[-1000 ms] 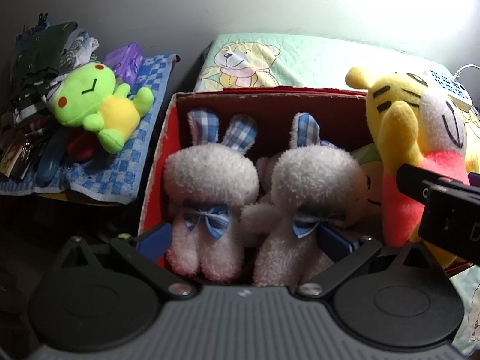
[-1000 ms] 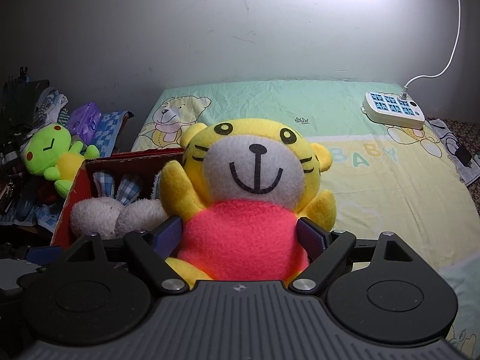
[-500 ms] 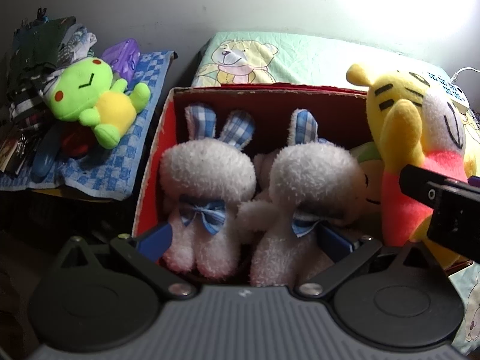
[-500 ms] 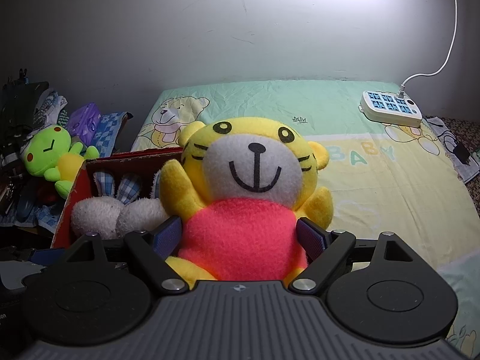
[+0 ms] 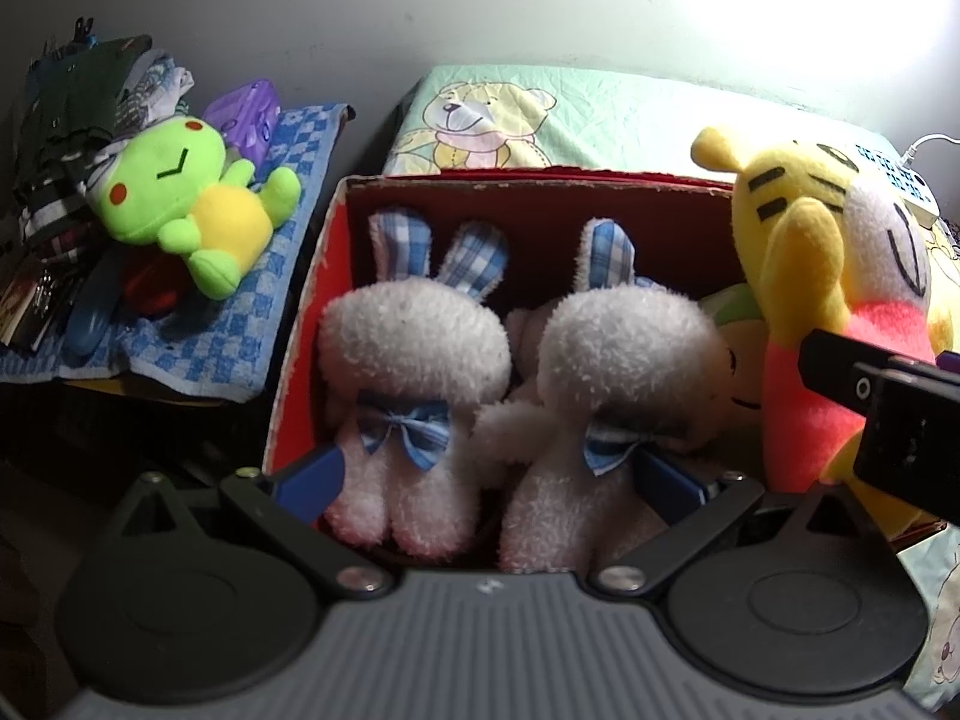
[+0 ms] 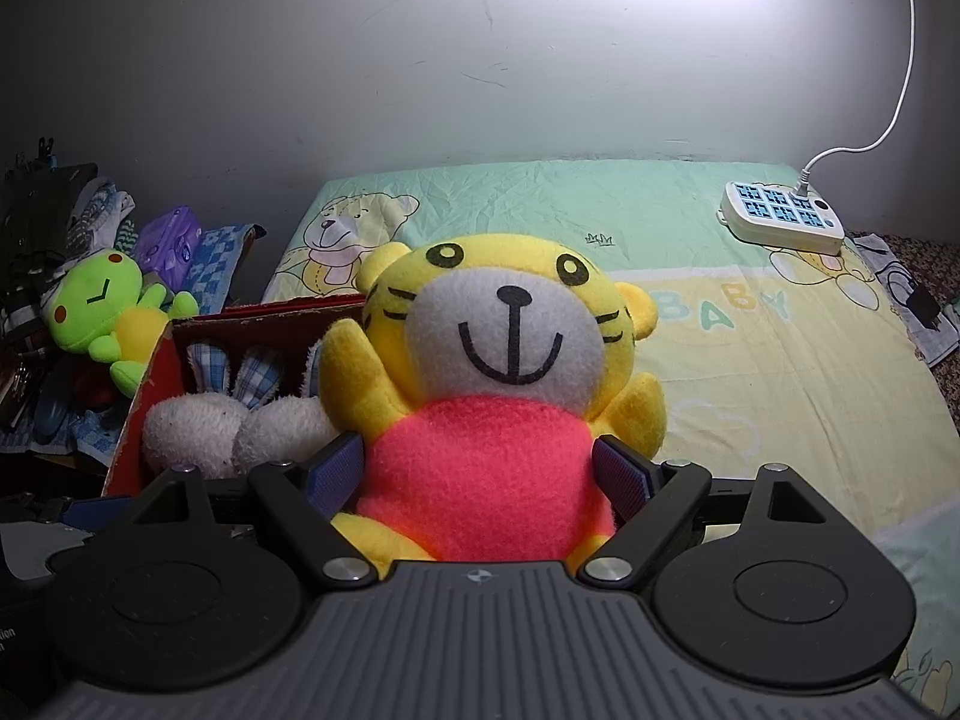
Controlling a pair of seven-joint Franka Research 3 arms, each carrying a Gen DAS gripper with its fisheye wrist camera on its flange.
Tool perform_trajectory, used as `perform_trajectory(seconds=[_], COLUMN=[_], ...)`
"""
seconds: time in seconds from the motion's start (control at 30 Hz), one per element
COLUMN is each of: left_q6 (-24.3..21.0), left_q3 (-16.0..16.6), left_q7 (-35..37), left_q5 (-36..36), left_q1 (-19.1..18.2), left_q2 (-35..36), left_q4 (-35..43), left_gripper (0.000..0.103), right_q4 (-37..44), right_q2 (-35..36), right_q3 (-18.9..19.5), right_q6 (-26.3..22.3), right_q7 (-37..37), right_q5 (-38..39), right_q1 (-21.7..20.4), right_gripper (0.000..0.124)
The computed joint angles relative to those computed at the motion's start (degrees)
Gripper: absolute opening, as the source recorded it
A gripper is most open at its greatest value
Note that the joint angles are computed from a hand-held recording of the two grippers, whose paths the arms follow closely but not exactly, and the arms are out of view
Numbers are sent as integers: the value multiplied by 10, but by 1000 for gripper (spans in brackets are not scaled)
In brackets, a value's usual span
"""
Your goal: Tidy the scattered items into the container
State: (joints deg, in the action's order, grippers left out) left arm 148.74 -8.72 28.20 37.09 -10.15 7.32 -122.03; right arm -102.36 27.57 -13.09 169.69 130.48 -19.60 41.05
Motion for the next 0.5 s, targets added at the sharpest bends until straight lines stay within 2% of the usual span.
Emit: perform_trajectory(seconds=[0.5], left_q6=[-3], left_q3=[1], left_q7=[-30], left_q5=[42], left_q1=[-6], left_q2=[1], left_q4=[1], left_gripper=[103], right_q4=[1], right_q2=[0], right_q3=[-2], right_q6=[-1], right_q7=[1], right_q5=[1], right_q1=[2], right_gripper=[85])
